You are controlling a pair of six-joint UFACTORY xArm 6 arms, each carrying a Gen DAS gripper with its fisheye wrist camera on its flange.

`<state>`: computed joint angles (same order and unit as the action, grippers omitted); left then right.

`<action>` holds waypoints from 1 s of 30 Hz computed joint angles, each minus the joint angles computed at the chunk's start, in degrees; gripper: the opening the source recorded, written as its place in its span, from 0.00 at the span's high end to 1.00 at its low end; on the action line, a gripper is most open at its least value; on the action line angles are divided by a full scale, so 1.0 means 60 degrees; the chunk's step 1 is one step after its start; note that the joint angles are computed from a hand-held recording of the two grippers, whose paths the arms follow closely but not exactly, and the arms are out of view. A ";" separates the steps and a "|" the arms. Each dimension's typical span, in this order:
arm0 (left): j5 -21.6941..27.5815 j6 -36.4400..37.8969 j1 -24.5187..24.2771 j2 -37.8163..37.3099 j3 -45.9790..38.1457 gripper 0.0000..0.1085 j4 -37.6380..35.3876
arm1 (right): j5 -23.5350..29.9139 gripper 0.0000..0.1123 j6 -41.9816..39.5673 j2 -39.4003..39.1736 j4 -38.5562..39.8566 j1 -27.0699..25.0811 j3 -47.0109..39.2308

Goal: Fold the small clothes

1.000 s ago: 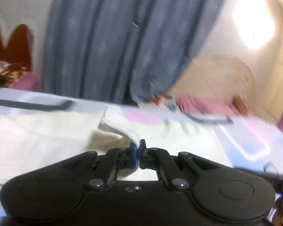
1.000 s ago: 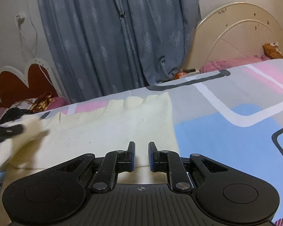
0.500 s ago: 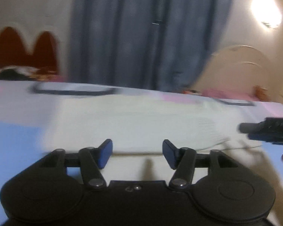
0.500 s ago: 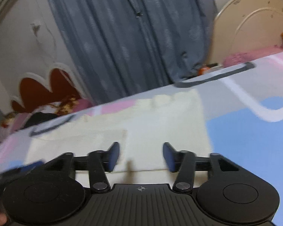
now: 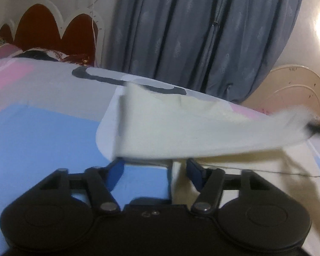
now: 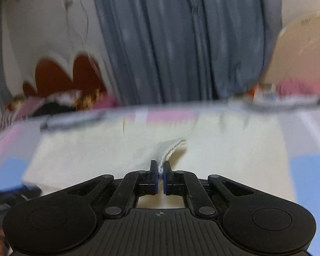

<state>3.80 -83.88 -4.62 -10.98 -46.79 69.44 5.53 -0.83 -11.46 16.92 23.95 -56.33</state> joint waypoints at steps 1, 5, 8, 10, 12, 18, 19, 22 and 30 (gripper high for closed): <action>0.0033 -0.0432 -0.0043 0.0075 -0.0117 0.50 0.0450 | -0.0413 0.97 0.0711 -0.0211 -0.0720 -0.0195 0.0197; -0.0007 -0.0446 -0.0069 0.0100 -0.0136 0.52 0.0545 | -0.0195 0.97 0.0440 -0.0392 -0.0585 -0.0685 0.0407; -0.0250 -0.0802 -0.0015 -0.0011 -0.0126 0.58 0.0995 | -0.0106 0.97 0.0014 -0.0499 -0.0114 -0.0744 0.0690; -0.0193 -0.0813 -0.0114 0.0039 -0.0274 0.58 0.1128 | -0.0208 0.97 0.0125 -0.0599 -0.0252 -0.0764 0.0896; -0.0296 -0.1332 -0.0126 0.0175 -0.0507 0.58 0.1702 | -0.0315 0.97 0.0304 -0.0676 -0.0340 -0.0755 0.1048; 0.0581 0.1346 -0.0535 0.0701 -0.0767 0.55 -0.0945 | -0.0205 0.97 -0.0183 -0.0754 -0.0020 -0.0884 0.0839; 0.0642 0.1185 -0.0543 0.0671 -0.0768 0.56 -0.0916 | -0.0210 0.97 -0.0027 -0.0718 -0.0238 -0.0940 0.0793; 0.0947 0.0530 -0.0660 0.0544 -0.0722 0.56 -0.0285 | -0.0430 0.97 0.0459 -0.0812 -0.0730 -0.1138 0.0905; 0.0525 0.0101 -0.0409 0.0506 -0.0595 0.59 -0.0184 | 0.0331 0.97 0.0526 -0.0906 -0.0973 -0.1520 0.1370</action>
